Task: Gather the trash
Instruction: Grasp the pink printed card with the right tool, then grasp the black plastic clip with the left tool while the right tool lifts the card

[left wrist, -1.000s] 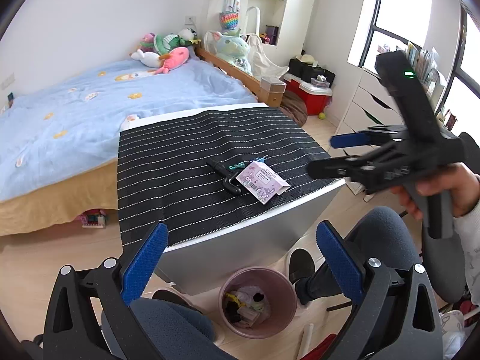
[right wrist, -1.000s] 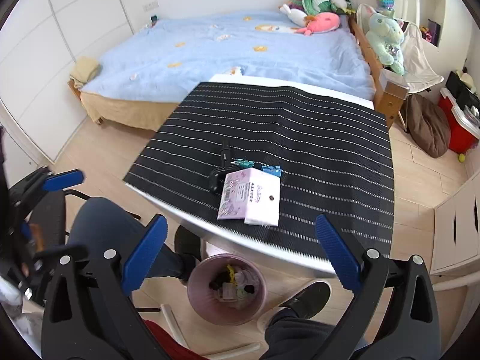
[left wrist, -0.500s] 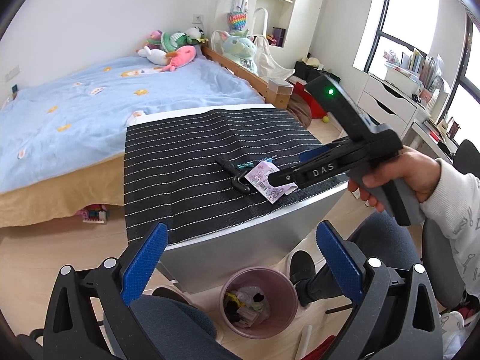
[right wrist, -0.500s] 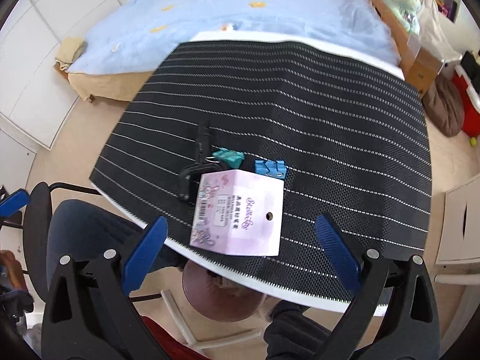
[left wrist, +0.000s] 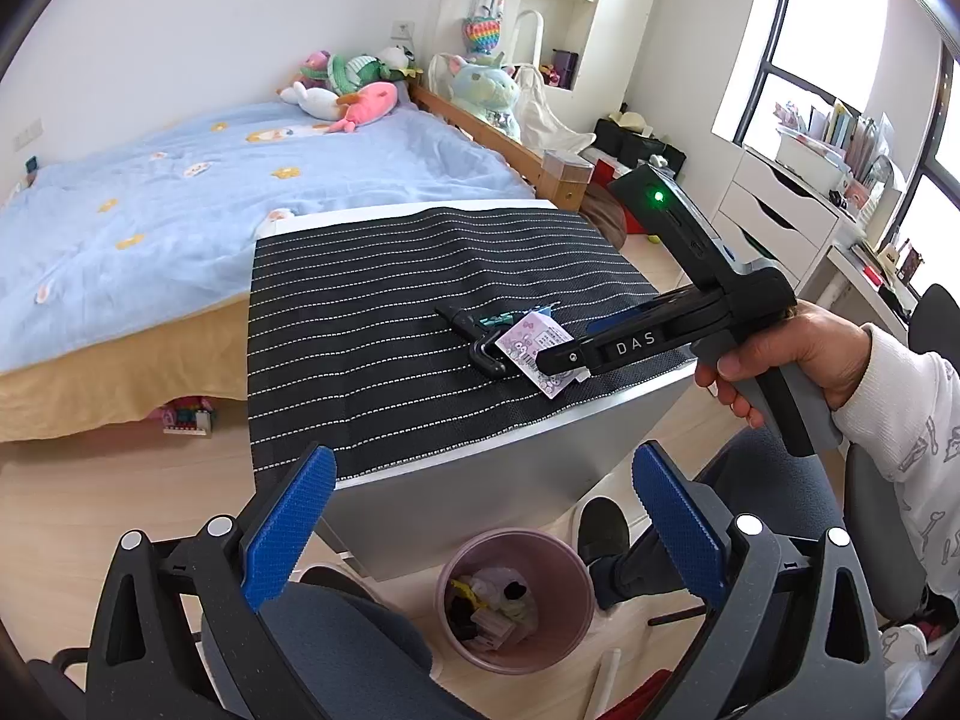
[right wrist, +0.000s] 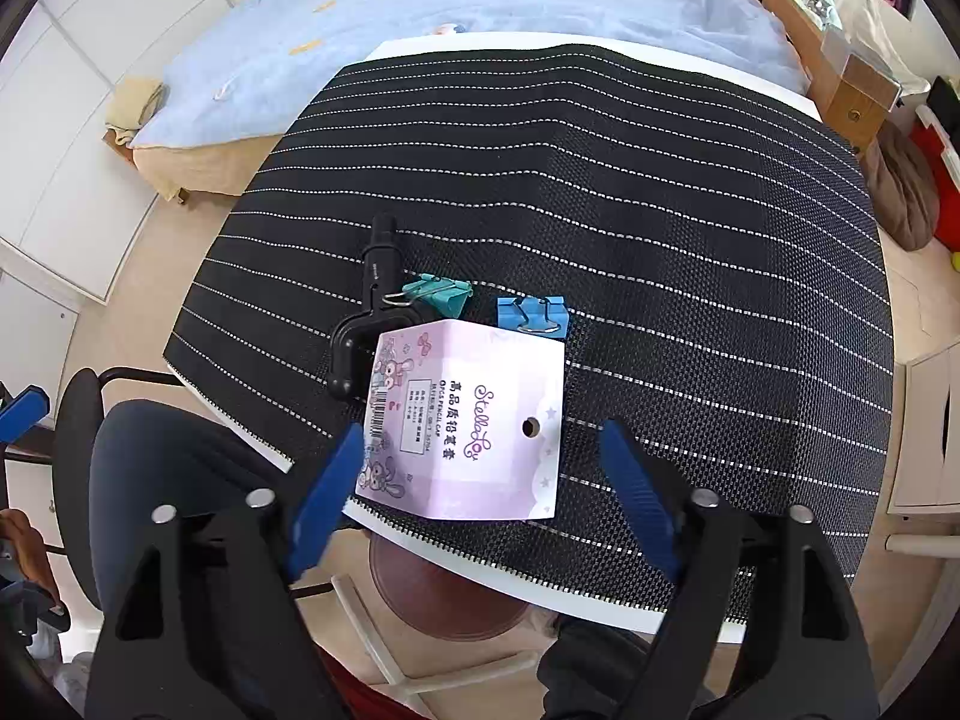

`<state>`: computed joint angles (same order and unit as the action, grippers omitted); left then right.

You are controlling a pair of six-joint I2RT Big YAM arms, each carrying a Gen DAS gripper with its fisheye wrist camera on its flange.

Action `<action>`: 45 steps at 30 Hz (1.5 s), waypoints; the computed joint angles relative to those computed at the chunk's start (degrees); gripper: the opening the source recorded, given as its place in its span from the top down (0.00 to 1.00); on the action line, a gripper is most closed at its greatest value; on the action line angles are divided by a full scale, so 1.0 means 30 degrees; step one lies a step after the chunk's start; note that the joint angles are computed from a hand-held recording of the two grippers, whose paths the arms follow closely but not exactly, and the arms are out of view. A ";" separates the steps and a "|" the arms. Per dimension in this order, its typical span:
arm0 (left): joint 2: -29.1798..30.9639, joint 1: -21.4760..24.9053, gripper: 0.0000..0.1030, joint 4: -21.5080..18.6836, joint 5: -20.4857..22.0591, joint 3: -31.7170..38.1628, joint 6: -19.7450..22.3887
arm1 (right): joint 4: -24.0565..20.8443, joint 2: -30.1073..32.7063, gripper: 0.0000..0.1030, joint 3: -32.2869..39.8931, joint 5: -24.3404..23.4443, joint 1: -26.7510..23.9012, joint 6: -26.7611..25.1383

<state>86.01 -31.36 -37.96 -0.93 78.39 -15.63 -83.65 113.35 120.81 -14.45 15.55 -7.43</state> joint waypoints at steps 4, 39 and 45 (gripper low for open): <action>0.0047 -0.0003 0.07 -0.0018 0.0050 -0.0034 -0.0091 | 0.0149 -0.0117 0.36 -0.0221 -0.0070 -0.0041 -0.0046; 0.0710 0.0016 0.07 -0.0517 0.0393 0.0867 0.0461 | 0.2792 -0.3174 0.60 -0.2804 -0.1512 -0.0813 0.0893; 0.1359 0.0002 0.07 -0.1043 0.0217 0.1988 0.0960 | 0.3249 -0.3716 0.60 -0.3307 -0.1452 -0.1027 0.1160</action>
